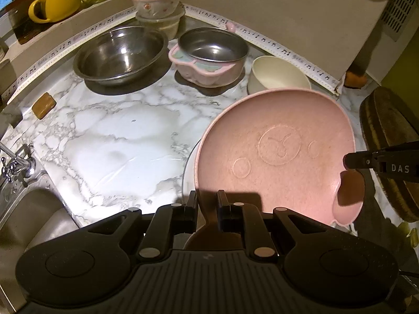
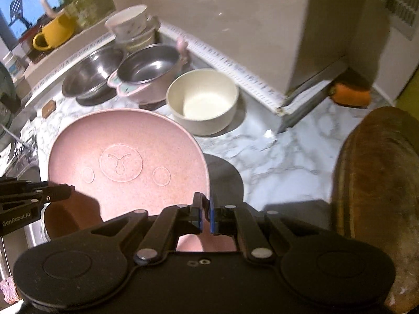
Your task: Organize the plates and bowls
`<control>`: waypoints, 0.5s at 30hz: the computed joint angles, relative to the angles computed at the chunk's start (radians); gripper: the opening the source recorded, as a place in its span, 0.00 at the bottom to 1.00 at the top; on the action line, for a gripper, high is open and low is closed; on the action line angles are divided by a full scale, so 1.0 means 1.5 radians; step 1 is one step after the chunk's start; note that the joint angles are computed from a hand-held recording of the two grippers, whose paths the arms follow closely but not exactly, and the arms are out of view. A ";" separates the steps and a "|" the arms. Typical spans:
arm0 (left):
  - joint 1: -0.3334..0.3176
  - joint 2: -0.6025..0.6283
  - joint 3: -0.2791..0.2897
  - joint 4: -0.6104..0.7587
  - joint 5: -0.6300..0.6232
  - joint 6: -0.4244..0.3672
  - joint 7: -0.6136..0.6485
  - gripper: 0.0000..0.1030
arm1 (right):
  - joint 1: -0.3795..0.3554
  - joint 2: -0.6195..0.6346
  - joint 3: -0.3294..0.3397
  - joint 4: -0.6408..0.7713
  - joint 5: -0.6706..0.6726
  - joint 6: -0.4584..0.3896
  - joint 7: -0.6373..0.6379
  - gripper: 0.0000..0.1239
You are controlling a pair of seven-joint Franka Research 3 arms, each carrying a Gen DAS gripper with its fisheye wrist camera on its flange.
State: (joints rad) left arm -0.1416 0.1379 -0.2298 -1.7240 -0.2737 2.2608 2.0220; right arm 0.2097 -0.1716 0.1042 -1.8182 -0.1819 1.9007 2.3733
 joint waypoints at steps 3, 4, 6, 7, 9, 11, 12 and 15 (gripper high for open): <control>0.003 0.009 0.001 0.007 0.001 -0.010 -0.004 0.13 | 0.003 0.015 0.000 0.005 0.008 0.002 -0.005 0.05; 0.002 0.012 0.001 0.008 0.004 -0.010 -0.006 0.14 | 0.005 0.019 -0.001 0.006 0.009 0.002 -0.005 0.05; 0.002 0.015 0.000 0.009 0.007 -0.008 -0.008 0.14 | 0.006 0.023 -0.004 0.007 0.012 0.005 -0.007 0.05; 0.002 0.017 -0.001 0.010 0.010 -0.008 -0.008 0.14 | 0.006 0.024 -0.005 0.006 0.015 0.007 -0.007 0.05; 0.001 0.022 -0.001 0.016 0.018 -0.016 -0.015 0.14 | 0.007 0.029 -0.006 0.008 0.014 0.006 -0.008 0.05; 0.001 0.031 -0.002 0.027 0.024 -0.028 -0.021 0.15 | 0.008 0.035 -0.008 0.012 0.014 0.004 -0.013 0.05; 0.001 0.035 -0.002 0.033 0.026 -0.033 -0.026 0.15 | 0.008 0.039 -0.009 0.016 0.017 0.001 -0.016 0.05; 0.001 0.043 -0.004 0.043 0.035 -0.042 -0.032 0.15 | 0.008 0.050 -0.015 0.024 0.026 -0.005 -0.025 0.06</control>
State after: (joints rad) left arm -0.1406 0.2022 -0.2360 -1.6591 -0.2218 2.1982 1.9733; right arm 0.2214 -0.0969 0.0821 -1.7829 -0.1427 1.8931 2.3353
